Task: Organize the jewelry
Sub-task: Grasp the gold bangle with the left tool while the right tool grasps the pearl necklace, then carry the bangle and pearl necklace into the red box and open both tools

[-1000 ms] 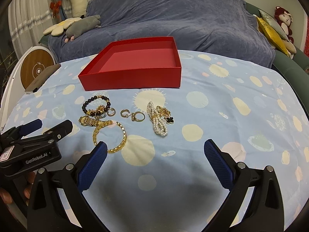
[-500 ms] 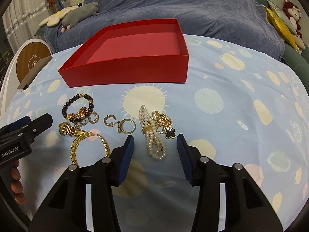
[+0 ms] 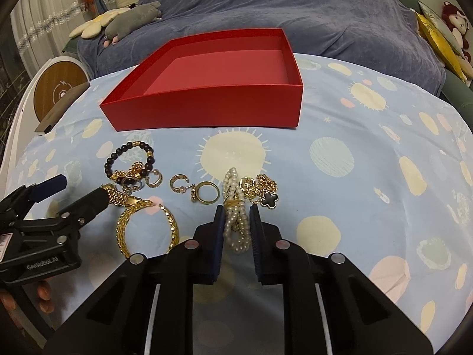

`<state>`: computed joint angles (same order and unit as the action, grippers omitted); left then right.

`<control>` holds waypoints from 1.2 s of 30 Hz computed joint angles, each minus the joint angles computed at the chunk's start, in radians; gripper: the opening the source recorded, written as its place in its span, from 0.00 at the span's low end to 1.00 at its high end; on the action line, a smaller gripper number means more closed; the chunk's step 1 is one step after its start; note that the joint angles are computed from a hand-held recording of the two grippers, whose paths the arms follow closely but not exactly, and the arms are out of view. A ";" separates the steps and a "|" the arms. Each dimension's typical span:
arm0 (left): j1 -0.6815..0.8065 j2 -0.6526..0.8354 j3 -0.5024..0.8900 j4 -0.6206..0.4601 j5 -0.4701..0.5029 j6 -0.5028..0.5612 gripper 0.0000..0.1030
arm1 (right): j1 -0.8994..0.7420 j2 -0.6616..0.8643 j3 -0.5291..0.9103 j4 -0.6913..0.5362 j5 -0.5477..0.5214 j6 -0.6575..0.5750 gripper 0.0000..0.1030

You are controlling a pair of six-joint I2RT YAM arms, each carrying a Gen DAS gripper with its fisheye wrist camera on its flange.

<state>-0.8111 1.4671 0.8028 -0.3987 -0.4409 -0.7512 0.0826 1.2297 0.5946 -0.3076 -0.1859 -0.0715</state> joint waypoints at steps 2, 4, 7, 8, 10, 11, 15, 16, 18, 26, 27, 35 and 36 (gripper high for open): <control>0.004 -0.013 -0.007 0.008 0.011 -0.009 0.94 | -0.011 -0.033 0.001 -0.024 -0.016 0.004 0.14; -0.004 -0.023 -0.007 0.007 0.012 -0.022 0.93 | -0.020 -0.067 -0.001 -0.048 -0.017 -0.003 0.13; -0.048 -0.018 0.002 0.002 0.005 -0.032 0.93 | -0.043 -0.097 -0.007 -0.075 -0.022 -0.017 0.08; -0.067 -0.009 0.007 -0.002 0.001 -0.037 0.93 | -0.051 -0.093 -0.006 -0.086 -0.025 -0.022 0.08; -0.093 0.019 0.017 0.008 0.013 -0.032 0.92 | -0.061 -0.070 -0.004 -0.101 -0.026 -0.028 0.08; -0.102 0.037 0.025 0.012 0.021 -0.025 0.89 | -0.062 -0.060 -0.005 -0.107 -0.025 -0.026 0.08; -0.118 0.084 0.040 0.026 0.039 -0.015 0.83 | -0.055 -0.061 -0.015 -0.106 -0.016 -0.032 0.08; -0.119 0.091 0.045 0.028 0.037 -0.012 0.83 | -0.056 -0.057 -0.015 -0.105 -0.019 -0.032 0.08; -0.121 0.104 0.056 0.031 0.027 0.000 0.82 | -0.056 -0.049 -0.014 -0.099 -0.024 -0.031 0.09; -0.110 0.126 0.065 0.056 0.036 0.014 0.73 | -0.035 -0.007 -0.012 -0.067 -0.006 -0.014 0.16; -0.111 0.130 0.069 0.056 0.032 0.017 0.70 | -0.036 -0.016 -0.014 -0.071 -0.011 -0.013 0.15; -0.118 0.129 0.071 0.087 0.051 0.062 0.17 | -0.043 -0.094 -0.017 -0.110 -0.037 -0.028 0.15; -0.115 0.124 0.066 0.091 0.062 0.067 0.07 | -0.049 -0.099 -0.014 -0.116 -0.043 -0.029 0.15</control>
